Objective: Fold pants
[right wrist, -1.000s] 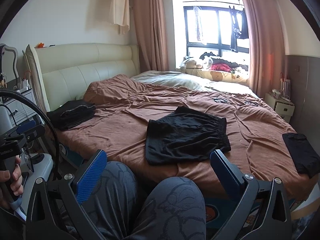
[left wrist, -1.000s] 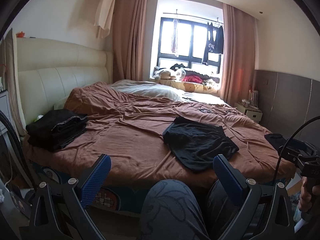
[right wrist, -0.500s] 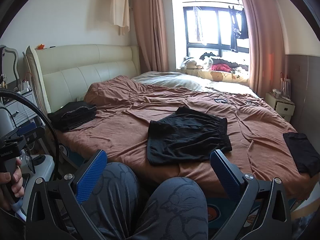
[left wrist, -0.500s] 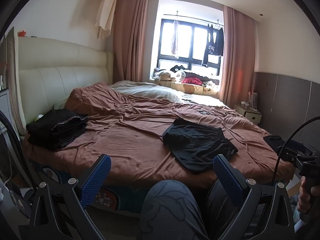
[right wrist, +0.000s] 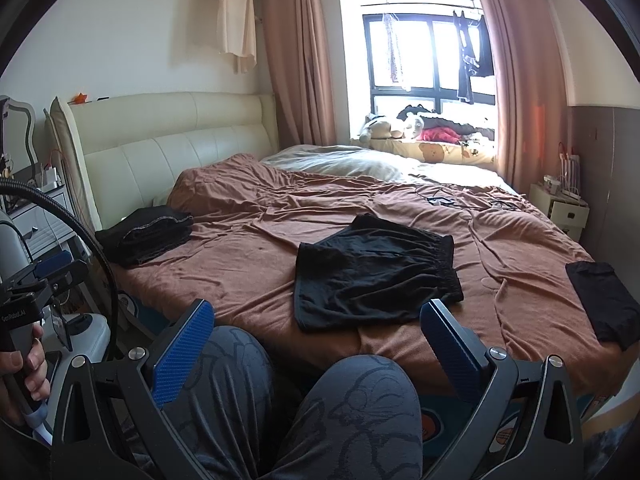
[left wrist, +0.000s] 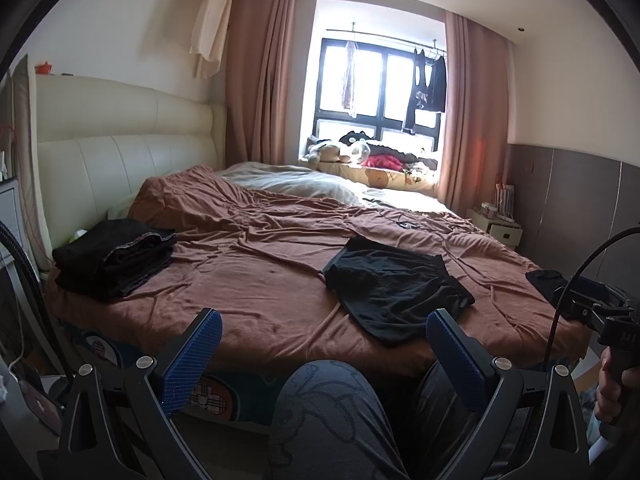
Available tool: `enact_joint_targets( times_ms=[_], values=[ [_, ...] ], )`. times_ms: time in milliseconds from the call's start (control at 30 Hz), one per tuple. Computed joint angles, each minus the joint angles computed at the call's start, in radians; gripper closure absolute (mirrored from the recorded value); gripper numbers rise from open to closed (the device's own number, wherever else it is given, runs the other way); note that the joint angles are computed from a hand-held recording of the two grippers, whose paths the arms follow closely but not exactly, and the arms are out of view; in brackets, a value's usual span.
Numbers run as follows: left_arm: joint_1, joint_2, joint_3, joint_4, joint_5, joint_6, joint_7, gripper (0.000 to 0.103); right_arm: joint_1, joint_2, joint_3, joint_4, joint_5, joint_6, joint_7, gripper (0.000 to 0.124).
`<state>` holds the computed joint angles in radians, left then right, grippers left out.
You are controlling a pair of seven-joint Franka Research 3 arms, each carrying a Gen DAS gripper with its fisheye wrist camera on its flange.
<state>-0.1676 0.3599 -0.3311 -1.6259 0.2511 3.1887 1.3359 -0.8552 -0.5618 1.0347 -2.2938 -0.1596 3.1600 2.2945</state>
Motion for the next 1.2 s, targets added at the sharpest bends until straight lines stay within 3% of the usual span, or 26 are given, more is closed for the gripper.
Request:
enact_joint_targets(
  times_ms=[567, 867, 1200],
  values=[
    [0.025, 0.021, -0.026, 0.018, -0.008, -0.010, 0.019, 0.000, -0.051, 0.021, 0.038, 0.024, -0.006, 0.009, -0.002, 0.021],
    [0.022, 0.132, -0.075, 0.174, -0.062, -0.119, 0.105, 0.000, -0.094, 0.103, 0.067, 0.053, -0.002, 0.015, -0.008, 0.021],
    [-0.061, 0.347, -0.057, 0.506, -0.170, -0.329, 0.209, 0.000, -0.316, 0.177, 0.233, 0.141, -0.038, 0.006, 0.032, 0.021]
  ],
)
